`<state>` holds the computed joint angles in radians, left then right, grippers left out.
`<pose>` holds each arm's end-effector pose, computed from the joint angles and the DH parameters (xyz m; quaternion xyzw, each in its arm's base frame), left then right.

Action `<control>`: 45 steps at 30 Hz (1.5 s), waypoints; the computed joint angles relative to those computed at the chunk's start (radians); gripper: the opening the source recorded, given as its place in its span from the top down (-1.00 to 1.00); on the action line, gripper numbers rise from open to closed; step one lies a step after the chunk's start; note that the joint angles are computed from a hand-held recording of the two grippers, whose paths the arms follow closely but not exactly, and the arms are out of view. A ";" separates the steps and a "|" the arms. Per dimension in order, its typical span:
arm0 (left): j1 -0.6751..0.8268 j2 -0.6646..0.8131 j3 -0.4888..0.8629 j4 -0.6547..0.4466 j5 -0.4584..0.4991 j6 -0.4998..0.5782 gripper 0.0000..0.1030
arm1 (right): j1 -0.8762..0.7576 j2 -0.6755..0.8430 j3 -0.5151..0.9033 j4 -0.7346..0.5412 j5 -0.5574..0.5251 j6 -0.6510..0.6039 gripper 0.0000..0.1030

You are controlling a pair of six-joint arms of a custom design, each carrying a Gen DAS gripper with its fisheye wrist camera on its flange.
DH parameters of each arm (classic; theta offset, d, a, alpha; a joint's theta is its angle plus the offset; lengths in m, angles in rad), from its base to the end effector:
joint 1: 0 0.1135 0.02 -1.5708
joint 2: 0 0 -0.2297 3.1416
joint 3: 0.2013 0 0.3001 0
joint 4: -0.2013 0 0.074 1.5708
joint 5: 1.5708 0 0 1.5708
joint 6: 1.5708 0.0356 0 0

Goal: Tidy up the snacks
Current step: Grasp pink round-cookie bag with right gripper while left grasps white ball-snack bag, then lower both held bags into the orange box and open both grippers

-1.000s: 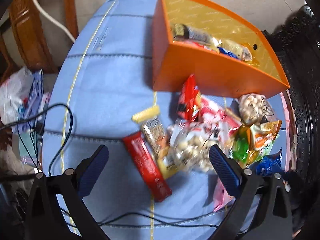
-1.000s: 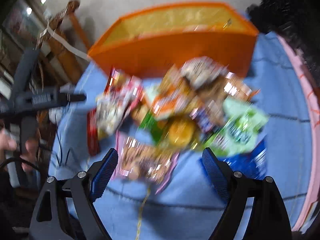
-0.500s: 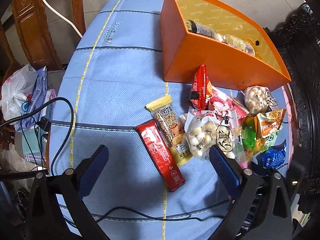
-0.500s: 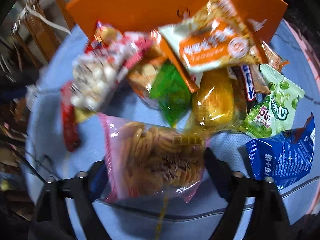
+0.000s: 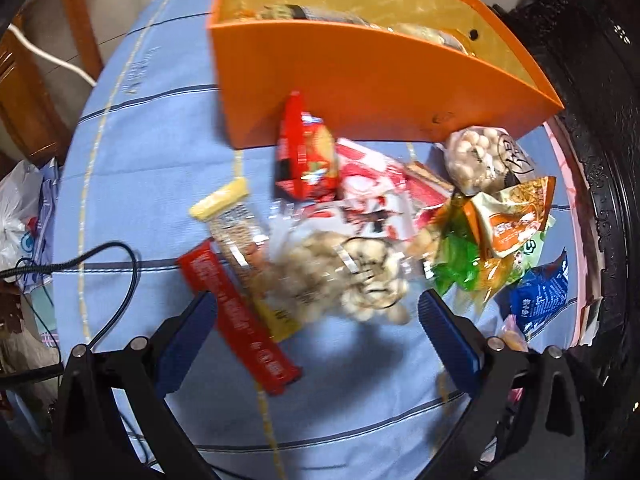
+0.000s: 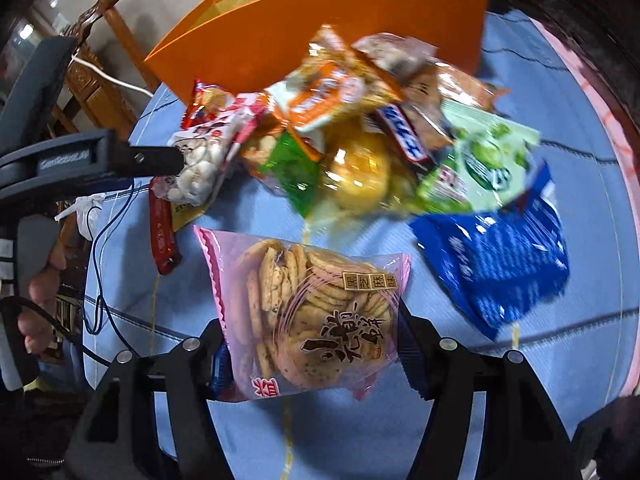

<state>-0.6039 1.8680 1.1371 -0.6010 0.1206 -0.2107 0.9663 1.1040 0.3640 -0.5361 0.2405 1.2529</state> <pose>0.3039 -0.2148 0.0753 0.2006 0.9706 -0.1021 0.0855 0.1239 0.1645 0.0608 0.1577 0.9694 0.0777 0.1711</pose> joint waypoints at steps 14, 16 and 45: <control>-0.013 0.152 0.074 0.060 0.008 0.016 0.23 | 0.001 -0.187 -0.060 -0.094 0.018 -0.003 -0.30; 0.014 0.091 0.014 0.081 0.043 0.036 0.30 | 0.000 -0.230 -0.070 -0.115 0.026 -0.008 -0.30; 0.098 -0.049 -0.166 0.114 0.128 0.058 -0.44 | -0.134 -0.162 -0.035 -0.023 -0.088 -0.186 -0.30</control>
